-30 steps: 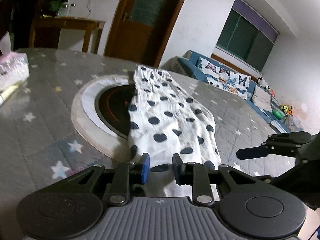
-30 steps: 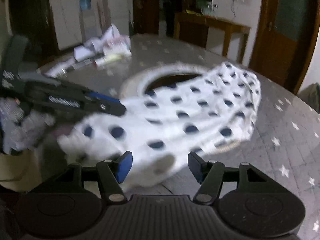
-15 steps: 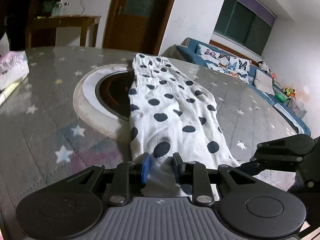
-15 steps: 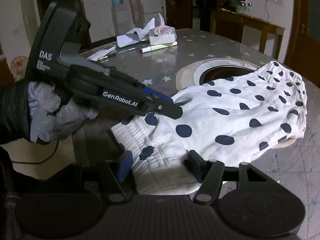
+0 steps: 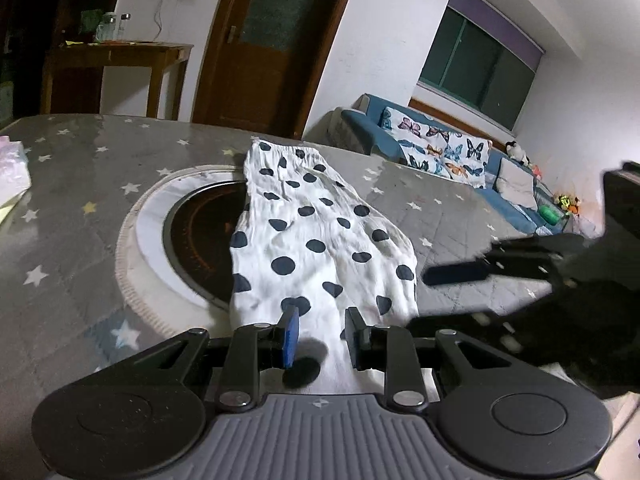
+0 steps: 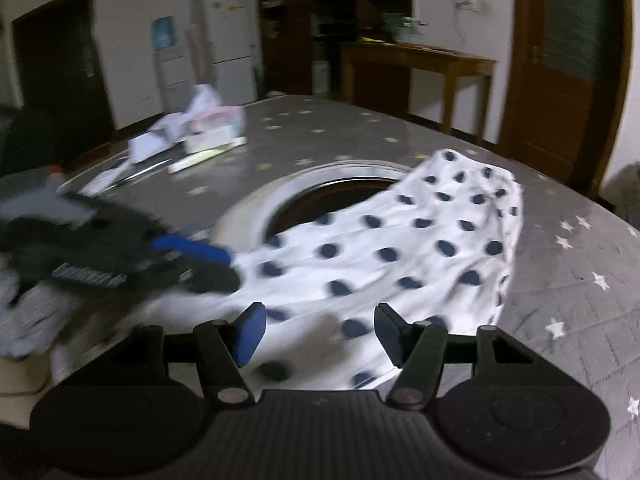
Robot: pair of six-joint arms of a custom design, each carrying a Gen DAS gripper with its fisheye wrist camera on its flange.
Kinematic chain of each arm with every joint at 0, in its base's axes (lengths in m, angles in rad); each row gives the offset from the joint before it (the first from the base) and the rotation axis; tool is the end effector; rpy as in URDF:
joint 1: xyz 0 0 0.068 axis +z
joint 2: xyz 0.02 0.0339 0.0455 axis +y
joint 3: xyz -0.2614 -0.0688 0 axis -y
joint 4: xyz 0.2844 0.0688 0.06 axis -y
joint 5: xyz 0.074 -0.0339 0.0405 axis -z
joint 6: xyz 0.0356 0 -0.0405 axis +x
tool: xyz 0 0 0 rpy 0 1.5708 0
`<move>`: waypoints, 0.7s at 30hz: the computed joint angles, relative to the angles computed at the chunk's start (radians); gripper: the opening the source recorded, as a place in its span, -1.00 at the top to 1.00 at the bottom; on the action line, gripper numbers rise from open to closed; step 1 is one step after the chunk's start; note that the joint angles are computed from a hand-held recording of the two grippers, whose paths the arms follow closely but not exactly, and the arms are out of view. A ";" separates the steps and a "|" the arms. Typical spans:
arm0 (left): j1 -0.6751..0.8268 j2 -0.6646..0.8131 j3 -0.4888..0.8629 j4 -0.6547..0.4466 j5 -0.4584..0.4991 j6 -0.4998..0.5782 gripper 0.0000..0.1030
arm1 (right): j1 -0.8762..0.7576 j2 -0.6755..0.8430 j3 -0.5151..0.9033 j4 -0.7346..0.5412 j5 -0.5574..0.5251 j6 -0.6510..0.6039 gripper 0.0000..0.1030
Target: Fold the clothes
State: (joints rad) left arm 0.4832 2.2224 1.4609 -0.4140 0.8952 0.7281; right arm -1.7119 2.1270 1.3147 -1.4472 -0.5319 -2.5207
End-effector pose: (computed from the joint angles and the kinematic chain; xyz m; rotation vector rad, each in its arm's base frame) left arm 0.4228 0.1904 0.0797 0.4895 2.2064 -0.6315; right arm -0.0286 -0.3299 0.0895 -0.7041 2.2207 0.3832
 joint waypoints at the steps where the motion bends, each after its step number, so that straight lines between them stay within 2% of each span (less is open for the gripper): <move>1: -0.009 0.007 0.004 0.008 -0.016 -0.004 0.47 | 0.026 0.005 -0.007 0.032 -0.021 0.041 -0.18; 6: -0.027 0.079 0.072 0.002 -0.094 -0.036 0.48 | 0.111 0.053 -0.014 0.206 -0.055 0.228 -0.12; 11: -0.024 0.079 0.093 -0.024 -0.076 -0.037 0.48 | 0.129 0.068 0.053 0.155 -0.059 0.245 -0.10; 14: -0.033 0.070 0.095 -0.019 -0.065 -0.052 0.49 | 0.190 0.036 0.052 0.161 -0.124 0.303 -0.11; 18: -0.051 0.083 0.117 -0.011 -0.083 -0.084 0.49 | 0.334 0.005 0.043 0.277 -0.236 0.550 -0.11; 21: -0.061 0.107 0.147 -0.031 -0.103 -0.091 0.48 | 0.455 0.000 0.026 0.482 -0.284 0.839 -0.11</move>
State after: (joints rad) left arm 0.4226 2.3289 1.6081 -0.4454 0.7924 0.6373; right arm -1.2570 2.1268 1.3406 -0.9648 -0.8158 -1.6815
